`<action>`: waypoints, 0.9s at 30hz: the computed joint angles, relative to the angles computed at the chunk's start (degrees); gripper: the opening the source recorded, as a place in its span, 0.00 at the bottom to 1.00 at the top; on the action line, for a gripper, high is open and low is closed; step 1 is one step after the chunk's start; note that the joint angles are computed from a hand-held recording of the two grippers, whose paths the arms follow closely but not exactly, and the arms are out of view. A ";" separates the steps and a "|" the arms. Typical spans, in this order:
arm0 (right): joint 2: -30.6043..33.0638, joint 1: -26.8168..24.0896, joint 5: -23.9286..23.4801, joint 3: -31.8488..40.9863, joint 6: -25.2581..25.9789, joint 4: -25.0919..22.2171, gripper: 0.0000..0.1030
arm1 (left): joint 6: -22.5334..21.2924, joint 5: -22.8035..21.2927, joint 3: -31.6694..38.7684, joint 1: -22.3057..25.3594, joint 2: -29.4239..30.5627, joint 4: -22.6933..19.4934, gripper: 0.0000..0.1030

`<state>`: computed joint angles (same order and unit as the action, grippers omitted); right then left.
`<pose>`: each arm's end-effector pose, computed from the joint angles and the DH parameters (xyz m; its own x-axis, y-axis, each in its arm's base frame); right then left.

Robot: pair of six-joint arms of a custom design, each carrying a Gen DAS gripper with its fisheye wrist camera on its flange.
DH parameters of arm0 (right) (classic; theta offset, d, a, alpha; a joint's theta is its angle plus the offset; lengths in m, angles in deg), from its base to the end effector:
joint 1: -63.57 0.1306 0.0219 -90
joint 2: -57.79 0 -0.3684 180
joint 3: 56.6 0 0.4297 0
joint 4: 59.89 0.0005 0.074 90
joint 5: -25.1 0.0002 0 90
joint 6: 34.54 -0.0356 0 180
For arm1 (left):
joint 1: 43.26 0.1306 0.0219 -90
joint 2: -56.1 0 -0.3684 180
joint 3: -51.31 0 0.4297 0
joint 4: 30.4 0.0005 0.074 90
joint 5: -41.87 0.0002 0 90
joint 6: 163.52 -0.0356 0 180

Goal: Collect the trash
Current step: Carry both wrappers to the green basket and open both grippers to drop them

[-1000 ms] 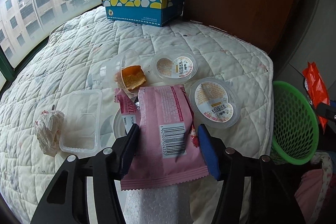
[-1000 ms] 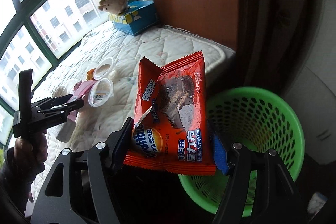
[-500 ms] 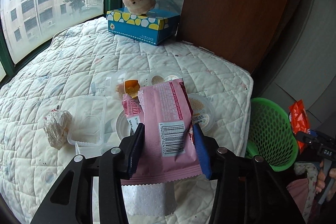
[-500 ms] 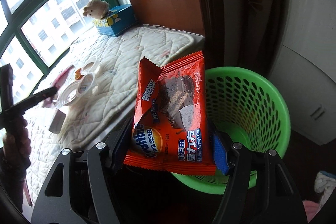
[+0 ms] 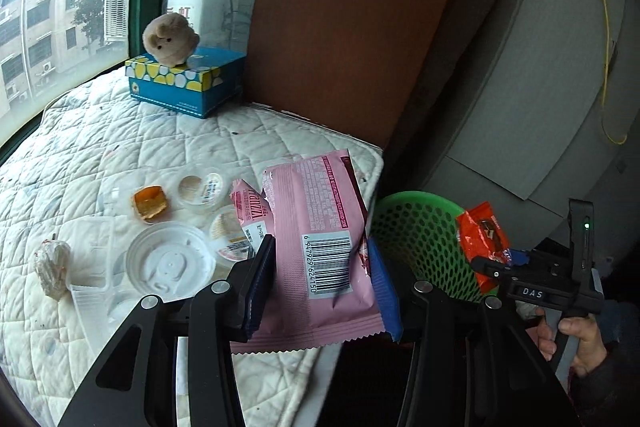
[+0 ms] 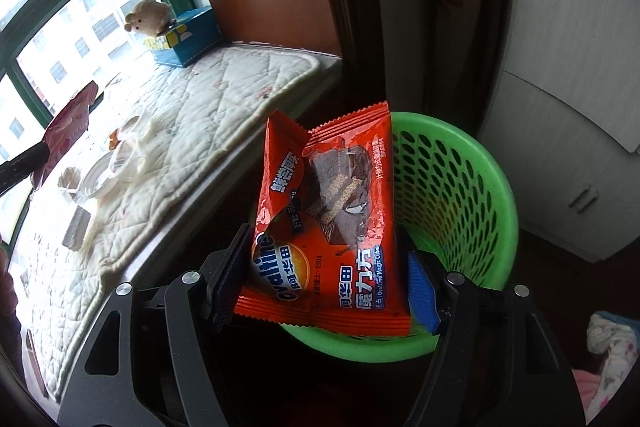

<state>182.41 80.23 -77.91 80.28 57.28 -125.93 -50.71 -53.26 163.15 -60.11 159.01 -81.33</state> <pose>0.6830 0.2122 0.4372 -0.7596 -0.2596 -0.5964 -0.4311 0.8875 0.1628 0.5845 -0.1742 0.4830 -0.6776 -0.1982 -0.7082 -0.0408 0.9716 -0.2329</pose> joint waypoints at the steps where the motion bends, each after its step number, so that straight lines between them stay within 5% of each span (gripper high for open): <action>1: 0.02 -0.25 0.04 -0.08 0.03 0.00 0.72 | -0.05 0.35 0.97 -0.38 0.94 -0.26 0.44; 6: -0.34 -1.44 -0.08 -1.12 -0.77 0.60 0.79 | -1.14 1.77 6.19 -2.35 5.77 -2.09 0.44; 24: -6.87 -6.43 -4.34 -9.89 -3.89 7.42 0.80 | -3.48 6.18 29.60 -7.65 25.36 -12.48 0.44; 27: -7.48 -7.05 -5.06 -10.77 -4.58 7.91 0.80 | -3.38 6.52 33.29 -8.24 28.15 -14.23 0.52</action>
<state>174.92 73.19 -82.97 69.50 52.70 -118.02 -54.08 -46.74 196.44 -68.35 187.15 -95.56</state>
